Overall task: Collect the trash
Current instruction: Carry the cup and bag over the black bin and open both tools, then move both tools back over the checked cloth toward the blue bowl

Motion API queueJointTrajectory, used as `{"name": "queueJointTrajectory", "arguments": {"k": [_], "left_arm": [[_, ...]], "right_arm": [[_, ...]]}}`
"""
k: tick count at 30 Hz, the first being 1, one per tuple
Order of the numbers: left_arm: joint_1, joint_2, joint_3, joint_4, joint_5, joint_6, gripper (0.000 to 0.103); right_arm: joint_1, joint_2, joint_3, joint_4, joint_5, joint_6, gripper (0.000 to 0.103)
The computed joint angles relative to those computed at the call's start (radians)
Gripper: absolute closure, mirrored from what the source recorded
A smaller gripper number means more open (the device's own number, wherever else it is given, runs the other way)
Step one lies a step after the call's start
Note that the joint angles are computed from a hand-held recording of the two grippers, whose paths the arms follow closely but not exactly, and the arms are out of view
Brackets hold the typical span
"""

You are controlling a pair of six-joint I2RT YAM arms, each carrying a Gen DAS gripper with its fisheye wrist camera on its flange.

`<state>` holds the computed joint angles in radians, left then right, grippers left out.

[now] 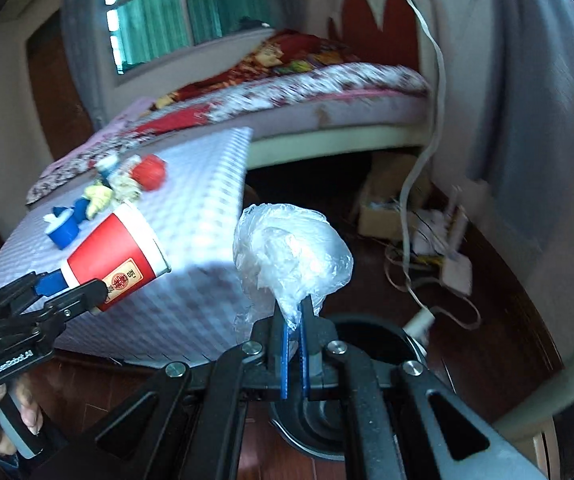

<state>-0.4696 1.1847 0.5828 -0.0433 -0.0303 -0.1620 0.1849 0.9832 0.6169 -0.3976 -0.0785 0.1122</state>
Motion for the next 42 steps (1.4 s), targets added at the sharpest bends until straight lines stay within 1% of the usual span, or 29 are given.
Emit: {"name": "queueJointTrajectory", "arguments": {"k": [4, 6, 9, 12, 17, 18, 20, 21, 22, 23, 24, 25, 27, 32, 34, 35, 38, 39, 42], "left_arm": [[-0.115, 0.089, 0.027, 0.026, -0.033, -0.03, 0.048], [-0.15, 0.151, 0.049, 0.044, -0.027, -0.044, 0.048], [-0.198, 0.284, 0.09, 0.075, -0.026, -0.054, 0.048], [-0.215, 0.404, 0.136, 0.084, -0.004, -0.067, 0.048], [-0.216, 0.538, 0.198, 0.091, 0.042, -0.076, 0.048], [-0.215, 0.56, 0.212, 0.09, 0.052, -0.078, 0.047], [-0.207, 0.613, 0.254, 0.076, 0.08, -0.085, 0.046], [-0.198, 0.628, 0.258, 0.093, 0.098, -0.088, 0.037], [-0.196, 0.638, 0.26, 0.099, 0.101, -0.099, 0.015], [-0.197, 0.64, 0.261, 0.092, 0.082, -0.113, 0.009], [-0.193, 0.632, 0.248, 0.094, 0.063, -0.135, 0.004], [-0.181, 0.624, 0.238, 0.083, 0.046, -0.147, 0.001], [-0.16, 0.608, 0.217, 0.069, 0.01, -0.164, 0.001], [-0.127, 0.505, 0.097, 0.096, -0.099, -0.197, 0.001], [-0.118, 0.475, 0.069, 0.093, -0.121, -0.191, 0.001], [-0.104, 0.486, 0.079, 0.094, -0.121, -0.178, 0.001], [-0.102, 0.456, 0.063, 0.082, -0.142, -0.176, 0.001], [-0.094, 0.471, 0.058, 0.106, -0.141, -0.171, 0.001], [-0.087, 0.448, 0.041, 0.108, -0.146, -0.174, 0.001]], "right_arm": [[-0.111, -0.023, -0.051, -0.022, -0.047, -0.049, 0.099], [-0.17, -0.003, -0.07, -0.018, -0.08, -0.092, 0.099], [-0.239, 0.065, -0.089, 0.015, -0.116, -0.156, 0.099], [-0.291, 0.154, -0.107, 0.062, -0.15, -0.205, 0.099], [-0.346, 0.352, -0.093, 0.141, -0.185, -0.264, 0.099], [-0.35, 0.369, -0.096, 0.15, -0.184, -0.271, 0.099], [-0.358, 0.459, -0.069, 0.16, -0.194, -0.297, 0.098], [-0.351, 0.489, -0.06, 0.163, -0.182, -0.3, 0.097], [-0.346, 0.533, -0.047, 0.168, -0.156, -0.302, 0.086], [-0.346, 0.578, -0.035, 0.174, -0.124, -0.299, 0.072], [-0.352, 0.611, -0.03, 0.186, -0.088, -0.284, 0.032], [-0.365, 0.627, -0.033, 0.198, -0.069, -0.275, 0.001], [-0.389, 0.632, -0.032, 0.192, -0.064, -0.273, 0.001], [-0.367, 0.558, -0.064, 0.188, -0.05, -0.262, 0.001], [-0.343, 0.555, -0.07, 0.193, -0.037, -0.254, 0.001], [-0.326, 0.547, -0.073, 0.192, -0.028, -0.249, 0.001], [-0.279, 0.553, -0.065, 0.202, -0.012, -0.231, 0.001], [-0.27, 0.552, -0.063, 0.204, -0.011, -0.227, 0.001], [-0.224, 0.521, -0.066, 0.198, 0.002, -0.207, 0.001]]}}
